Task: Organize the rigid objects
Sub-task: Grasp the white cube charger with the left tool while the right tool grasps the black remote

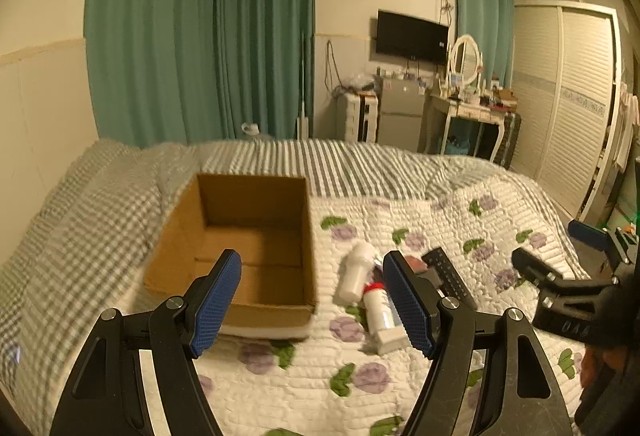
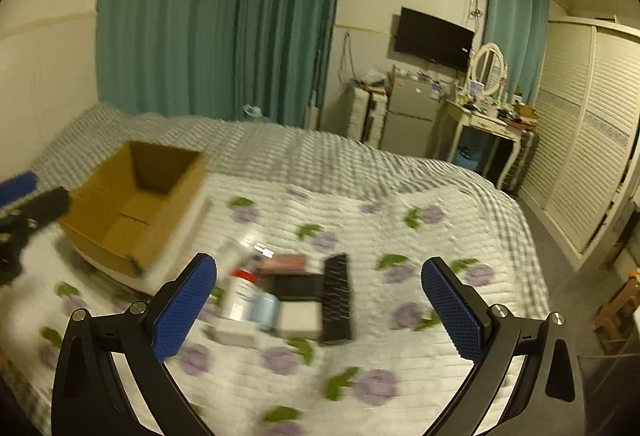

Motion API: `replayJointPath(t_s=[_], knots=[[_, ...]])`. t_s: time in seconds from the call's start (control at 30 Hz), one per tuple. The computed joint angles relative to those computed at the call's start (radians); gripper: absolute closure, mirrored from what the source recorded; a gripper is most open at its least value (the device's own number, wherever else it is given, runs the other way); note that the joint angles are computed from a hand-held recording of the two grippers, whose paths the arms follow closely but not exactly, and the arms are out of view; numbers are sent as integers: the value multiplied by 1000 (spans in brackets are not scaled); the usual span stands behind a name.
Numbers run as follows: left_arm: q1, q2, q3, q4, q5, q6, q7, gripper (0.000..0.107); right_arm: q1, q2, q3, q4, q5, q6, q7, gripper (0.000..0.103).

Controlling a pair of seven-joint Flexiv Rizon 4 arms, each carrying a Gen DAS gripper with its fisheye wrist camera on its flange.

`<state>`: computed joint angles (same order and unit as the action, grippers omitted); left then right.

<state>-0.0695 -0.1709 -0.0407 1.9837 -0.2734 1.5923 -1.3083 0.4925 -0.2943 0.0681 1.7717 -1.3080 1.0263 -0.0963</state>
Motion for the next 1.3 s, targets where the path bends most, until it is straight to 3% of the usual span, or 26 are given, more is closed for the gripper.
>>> replayJointPath(t_s=[0.23,0.33,0.43,0.7,0.97,1.3], knots=[[-125,-105,99,-107,181,-152,-182,31,-68,-15,1,41,190,31,-193,9],[-145,-151,103,-147,233,-208,-221,31,-80,-56,1,25,283,77,-294,16],[-152,-200,96,-182,256,-245,-248,31,-83,-108,10,-18,421,88,-422,19],[-167,-316,91,-264,262,-328,-302,33,-54,-202,-11,-128,603,60,-641,21],[-168,-372,93,-310,280,-355,-320,37,-70,-289,16,-252,797,1,-843,24],[-157,-335,94,-288,266,-305,-320,38,-83,-393,56,-434,989,-159,-1031,33]])
